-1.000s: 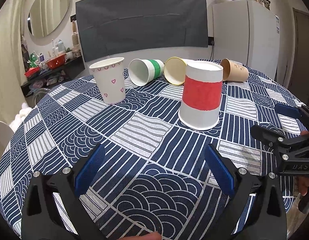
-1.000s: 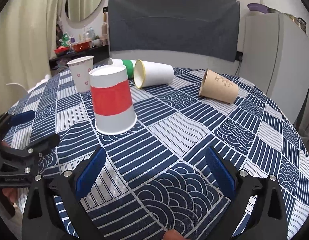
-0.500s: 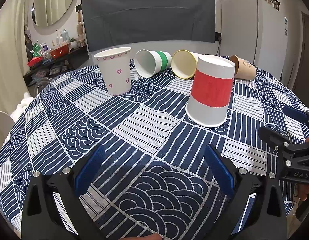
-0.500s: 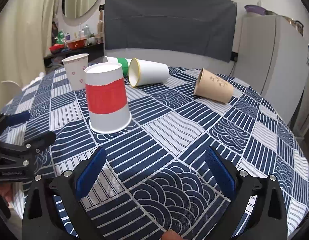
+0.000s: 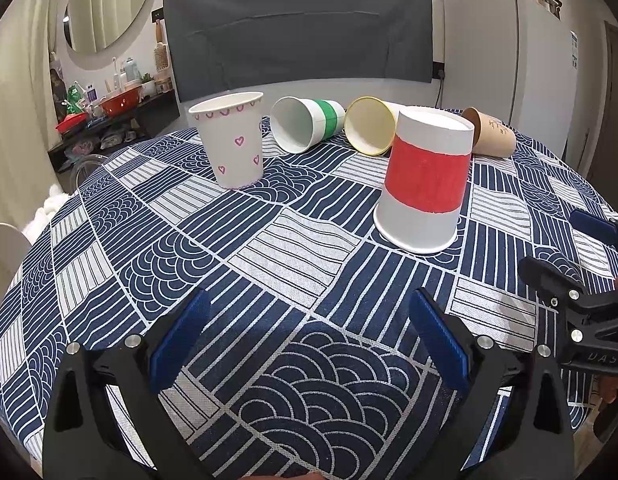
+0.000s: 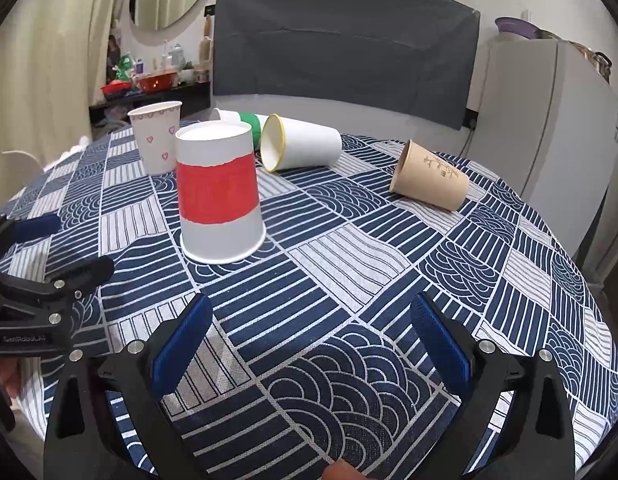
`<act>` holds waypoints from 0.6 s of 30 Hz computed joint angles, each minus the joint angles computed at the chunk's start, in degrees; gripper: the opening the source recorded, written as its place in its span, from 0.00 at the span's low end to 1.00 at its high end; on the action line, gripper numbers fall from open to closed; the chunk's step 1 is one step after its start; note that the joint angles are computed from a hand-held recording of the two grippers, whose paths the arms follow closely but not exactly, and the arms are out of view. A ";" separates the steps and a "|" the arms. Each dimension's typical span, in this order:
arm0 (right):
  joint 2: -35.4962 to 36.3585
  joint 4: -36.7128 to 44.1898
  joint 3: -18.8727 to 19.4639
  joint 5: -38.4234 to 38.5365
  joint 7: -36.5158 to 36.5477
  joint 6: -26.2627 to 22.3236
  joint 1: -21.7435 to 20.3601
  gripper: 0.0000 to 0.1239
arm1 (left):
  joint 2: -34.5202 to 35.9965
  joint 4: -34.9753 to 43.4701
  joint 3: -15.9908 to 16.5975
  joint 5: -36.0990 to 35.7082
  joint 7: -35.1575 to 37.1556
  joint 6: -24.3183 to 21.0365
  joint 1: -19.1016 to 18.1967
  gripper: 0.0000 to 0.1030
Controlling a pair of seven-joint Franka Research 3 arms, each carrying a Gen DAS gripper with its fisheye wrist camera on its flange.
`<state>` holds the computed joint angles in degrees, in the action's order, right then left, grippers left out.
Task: Flip cup upside down
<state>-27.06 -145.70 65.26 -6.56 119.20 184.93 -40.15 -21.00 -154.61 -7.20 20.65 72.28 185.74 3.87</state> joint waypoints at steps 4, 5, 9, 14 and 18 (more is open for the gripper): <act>-0.45 -0.10 0.32 0.12 0.30 0.15 -0.28 0.77 | -0.02 -0.21 -0.16 0.01 0.14 0.50 0.21 0.94; -0.40 -0.11 0.27 0.11 0.26 0.14 -0.21 0.77 | -0.06 -0.26 -0.66 0.06 0.07 0.66 0.70 0.94; -0.08 -0.12 -0.13 0.02 0.07 0.03 0.21 0.77 | -0.20 -0.45 -0.33 0.12 0.41 0.85 0.42 0.94; 0.13 -0.12 -0.32 0.03 -0.04 0.07 0.46 0.77 | 0.07 -0.09 2.32 -0.50 1.13 -0.13 -2.31 0.94; 1.37 0.17 -1.09 -0.57 -0.77 -0.23 1.20 0.77 | 0.19 0.15 3.38 -1.26 1.54 -0.84 -3.51 0.94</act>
